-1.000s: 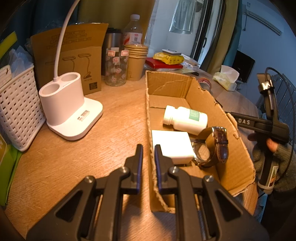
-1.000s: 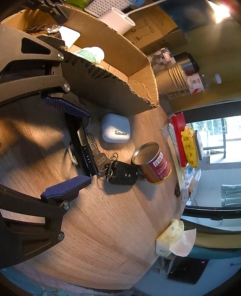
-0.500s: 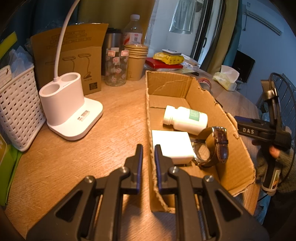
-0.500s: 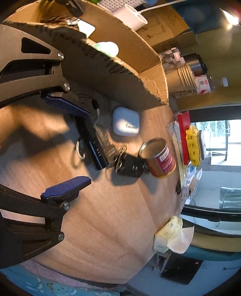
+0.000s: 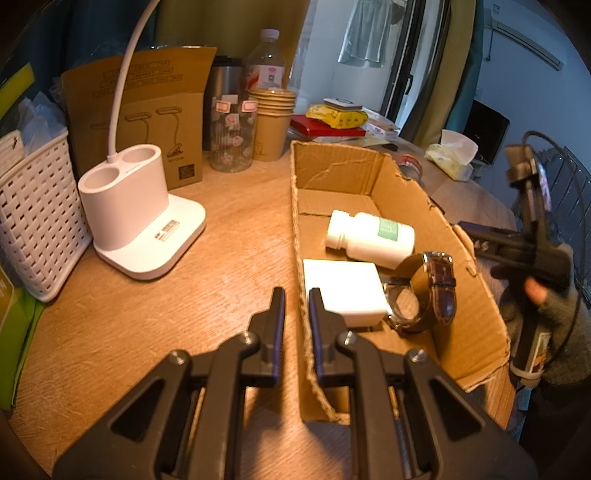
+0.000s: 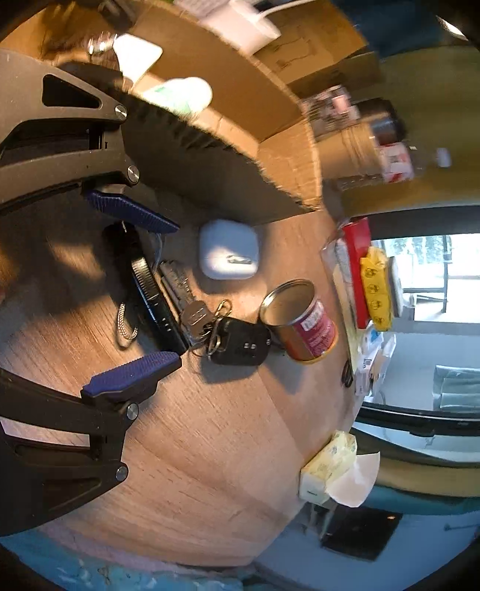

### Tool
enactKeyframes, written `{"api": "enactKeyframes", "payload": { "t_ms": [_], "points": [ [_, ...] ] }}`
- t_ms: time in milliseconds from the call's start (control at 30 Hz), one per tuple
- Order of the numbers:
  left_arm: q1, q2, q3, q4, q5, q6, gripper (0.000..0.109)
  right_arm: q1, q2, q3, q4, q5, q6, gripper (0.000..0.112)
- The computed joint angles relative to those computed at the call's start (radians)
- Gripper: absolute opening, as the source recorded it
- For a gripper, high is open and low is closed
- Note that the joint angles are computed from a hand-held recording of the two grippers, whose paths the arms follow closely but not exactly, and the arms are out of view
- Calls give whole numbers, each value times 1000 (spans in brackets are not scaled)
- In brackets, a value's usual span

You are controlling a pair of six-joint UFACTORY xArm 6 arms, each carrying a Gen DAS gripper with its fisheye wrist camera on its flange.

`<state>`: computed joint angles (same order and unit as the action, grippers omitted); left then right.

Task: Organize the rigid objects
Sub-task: 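Move the right gripper to the black flashlight and grasp it, then lift the flashlight with the right gripper and carry it over the box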

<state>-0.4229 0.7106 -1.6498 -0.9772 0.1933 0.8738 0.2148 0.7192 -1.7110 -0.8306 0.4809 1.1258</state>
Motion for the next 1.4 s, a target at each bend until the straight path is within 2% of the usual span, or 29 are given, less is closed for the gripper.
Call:
{"api": "enactKeyframes", "payload": {
  "t_ms": [133, 333, 367, 467, 567, 633, 700, 1000, 1133, 1400],
  "points": [
    [0, -1, 1, -1, 0, 1, 13, 18, 20, -19, 42, 61, -85, 70],
    [1, 0, 0, 0, 0, 1, 13, 9, -18, 47, 27, 18, -79, 69],
    [0, 1, -1, 0, -1, 0, 13, 6, -25, 59, 31, 7, -78, 67],
    [0, 1, -1, 0, -1, 0, 14, -4, -43, 95, 44, -39, -86, 47],
    [1, 0, 0, 0, 0, 2, 13, -7, -55, 113, 38, -48, -78, 44],
    [0, 1, -1, 1, -1, 0, 14, -10, -61, 125, 39, -62, -77, 37],
    [0, 1, -1, 1, -1, 0, 14, -19, -73, 147, 28, -92, -56, 22],
    [1, 6, -8, 6, 5, -8, 14, -47, -127, 241, -69, -217, 89, 21],
    [1, 8, -9, 8, 1, -12, 14, -63, -167, 295, -176, -276, 216, 21],
    [0, 11, -11, 9, -1, -12, 14, -69, -224, 335, -289, -294, 341, 21]
  ]
}}
